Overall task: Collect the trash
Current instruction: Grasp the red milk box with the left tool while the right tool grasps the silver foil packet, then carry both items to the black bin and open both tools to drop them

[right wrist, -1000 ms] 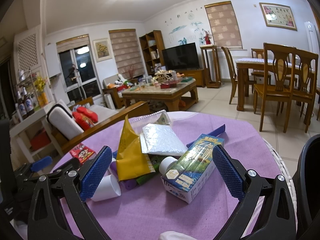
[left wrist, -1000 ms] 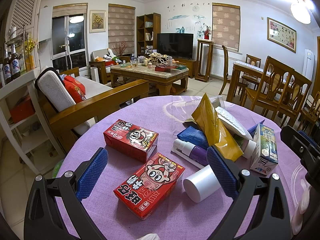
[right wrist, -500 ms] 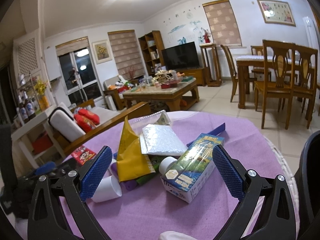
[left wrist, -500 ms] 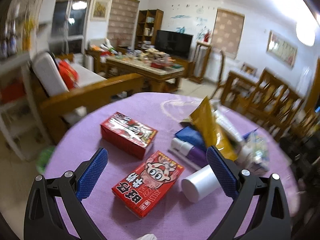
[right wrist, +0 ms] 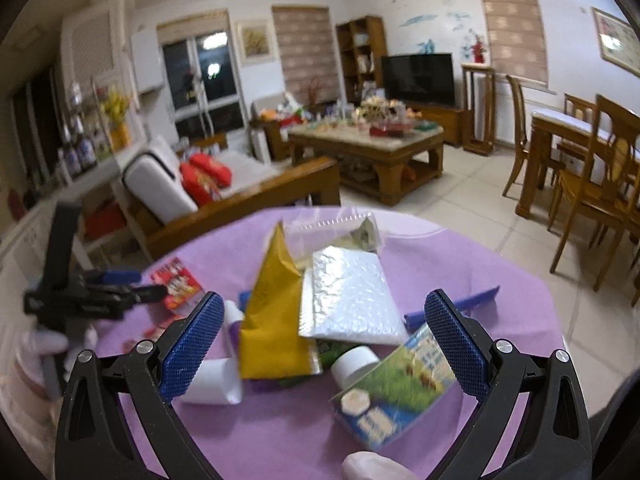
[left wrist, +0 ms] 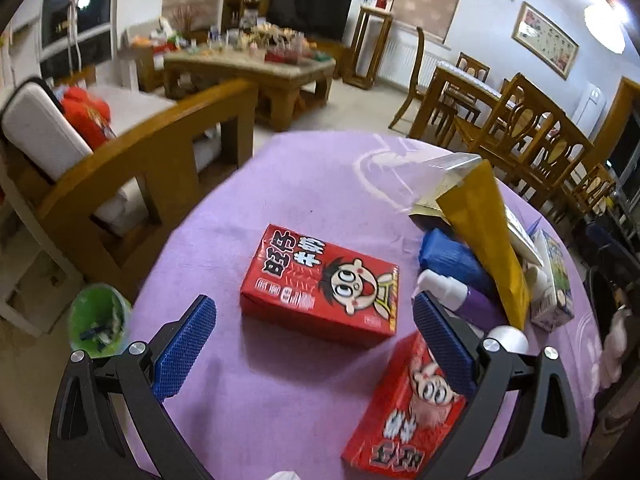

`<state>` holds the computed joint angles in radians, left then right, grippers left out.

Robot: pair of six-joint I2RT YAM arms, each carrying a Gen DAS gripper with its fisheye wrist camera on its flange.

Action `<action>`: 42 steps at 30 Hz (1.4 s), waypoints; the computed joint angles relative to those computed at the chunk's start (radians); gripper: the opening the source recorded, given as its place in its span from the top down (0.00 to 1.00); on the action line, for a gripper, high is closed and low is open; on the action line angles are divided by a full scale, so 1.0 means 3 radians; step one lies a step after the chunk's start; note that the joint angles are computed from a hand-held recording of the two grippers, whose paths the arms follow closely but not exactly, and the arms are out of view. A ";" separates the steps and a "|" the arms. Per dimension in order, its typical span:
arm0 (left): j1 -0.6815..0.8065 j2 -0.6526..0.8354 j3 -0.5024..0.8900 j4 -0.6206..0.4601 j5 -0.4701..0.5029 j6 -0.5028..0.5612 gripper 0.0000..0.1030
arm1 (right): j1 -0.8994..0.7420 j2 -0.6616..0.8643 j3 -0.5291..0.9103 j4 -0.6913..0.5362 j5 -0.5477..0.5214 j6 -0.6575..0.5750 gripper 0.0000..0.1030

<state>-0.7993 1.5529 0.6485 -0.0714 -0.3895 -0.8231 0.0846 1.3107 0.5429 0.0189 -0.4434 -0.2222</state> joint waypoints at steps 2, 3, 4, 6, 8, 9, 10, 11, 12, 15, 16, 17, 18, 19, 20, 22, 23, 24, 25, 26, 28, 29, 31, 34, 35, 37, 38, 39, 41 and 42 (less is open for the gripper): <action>0.0068 0.0047 0.0012 0.0055 0.0090 -0.0001 0.05 | 0.0115 0.0309 0.0192 -0.0037 0.0145 -0.0052 0.04; 0.0111 0.0104 0.0059 0.0048 0.0134 -0.0004 0.05 | 0.0196 0.0470 0.0283 -0.0073 0.0219 -0.0064 0.04; 0.0130 0.0150 0.0109 0.0019 0.0164 -0.0022 0.05 | 0.0231 0.0668 0.0424 -0.0091 0.0262 -0.0075 0.04; 0.0175 0.0275 0.0185 0.0014 0.0248 -0.0030 0.05 | 0.0289 0.0900 0.0557 -0.0099 0.0306 -0.0046 0.04; 0.0172 0.0394 0.0302 -0.0067 0.0208 -0.0041 0.05 | 0.0349 0.1081 0.0692 -0.0125 0.0357 0.0003 0.04; 0.0145 0.0409 0.0341 -0.0118 0.0162 -0.0052 0.05 | 0.0396 0.1134 0.0741 -0.0142 0.0411 0.0047 0.04; 0.0123 0.0466 0.0410 -0.0200 0.0110 -0.0067 0.05 | 0.0421 0.1202 0.0803 -0.0159 0.0450 0.0070 0.05; 0.0096 0.0503 0.0461 -0.0263 0.0059 -0.0081 0.05 | 0.0422 0.1267 0.0870 -0.0208 0.0459 0.0083 0.06; 0.0068 0.0554 0.0534 -0.0366 0.0000 -0.0104 0.05 | 0.0447 0.1349 0.0974 -0.0325 0.0455 0.0124 0.10; 0.0063 0.0622 0.0650 -0.0520 -0.0011 -0.0128 0.05 | 0.0357 0.1601 0.1283 -0.0554 0.0257 0.0111 0.25; 0.0062 0.0641 0.0677 -0.0549 -0.0013 -0.0109 0.05 | 0.0374 0.1623 0.1348 -0.0652 0.0236 0.0124 0.25; 0.0046 0.0669 0.0715 -0.0596 -0.0032 -0.0090 0.05 | 0.0340 0.1706 0.1440 -0.0688 0.0209 0.0088 0.28; 0.0015 0.0704 0.0753 -0.0657 -0.0076 -0.0051 0.05 | 0.0362 0.1693 0.1449 -0.0718 0.0187 0.0080 0.35; 0.0014 0.0737 0.0787 -0.0664 -0.0087 -0.0023 0.05 | 0.0339 0.1716 0.1440 -0.0690 0.0160 0.0045 0.44; 0.0009 0.0720 0.0758 -0.0636 -0.0088 -0.0004 0.05 | 0.0356 0.1682 0.1415 -0.0675 0.0182 0.0037 0.49; -0.0011 0.0675 0.0674 -0.0539 -0.0107 0.0030 0.05 | 0.0361 0.1636 0.1385 -0.0677 0.0224 0.0014 0.61; -0.0018 0.0667 0.0645 -0.0490 -0.0121 0.0040 0.05 | 0.0354 0.1629 0.1369 -0.0665 0.0215 0.0006 0.64; -0.0030 0.0642 0.0590 -0.0415 -0.0137 0.0046 0.05 | 0.0344 0.1606 0.1348 -0.0658 0.0204 0.0004 0.69; -0.0040 0.0587 0.0494 -0.0302 -0.0152 0.0031 0.07 | 0.0331 0.1558 0.1296 -0.0630 0.0196 0.0014 0.75; -0.0038 0.0563 0.0464 -0.0268 -0.0160 0.0011 0.08 | 0.0328 0.1492 0.1247 -0.0603 0.0191 0.0060 0.76; -0.0014 0.0451 0.0320 -0.0109 -0.0107 -0.0033 0.09 | 0.0255 0.1420 0.1148 -0.0528 0.0112 0.0073 0.80; 0.0007 0.0382 0.0221 0.0013 -0.0061 -0.0050 0.09 | 0.0226 0.1369 0.1097 -0.0496 0.0067 0.0083 0.81; 0.0008 0.0327 0.0137 0.0109 -0.0041 -0.0083 0.10 | 0.0133 0.1211 0.0962 -0.0442 -0.0078 0.0098 0.83; -0.0024 0.0220 -0.0021 0.0299 -0.0095 -0.0165 0.10 | -0.0086 0.0913 0.0781 -0.0468 -0.0491 0.0140 0.83; -0.0046 0.0144 -0.0101 0.0369 -0.0150 -0.0201 0.10 | -0.0139 0.0800 0.0707 -0.0465 -0.0592 0.0158 0.83; -0.0078 0.0058 -0.0190 0.0465 -0.0193 -0.0218 0.10 | -0.0248 0.0524 0.0550 -0.0478 -0.0807 0.0202 0.83; -0.0110 0.0010 -0.0237 0.0503 -0.0224 -0.0222 0.10 | -0.0296 0.0389 0.0467 -0.0482 -0.0922 0.0230 0.83; -0.0148 -0.0021 -0.0258 0.0516 -0.0262 -0.0229 0.10 | -0.0369 0.0257 0.0403 -0.0535 -0.1029 0.0219 0.83; -0.0277 -0.0113 -0.0307 0.0567 -0.0363 -0.0230 0.10 | -0.0449 0.0000 0.0255 -0.0574 -0.1158 0.0242 0.83; -0.0321 -0.0149 -0.0306 0.0556 -0.0394 -0.0227 0.10 | -0.0511 -0.0120 0.0186 -0.0615 -0.1229 0.0228 0.83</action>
<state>-0.8956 1.5080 0.5568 0.0954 -0.5078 -0.8913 -0.0686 1.2746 0.5987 -0.1657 -0.8121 -0.1537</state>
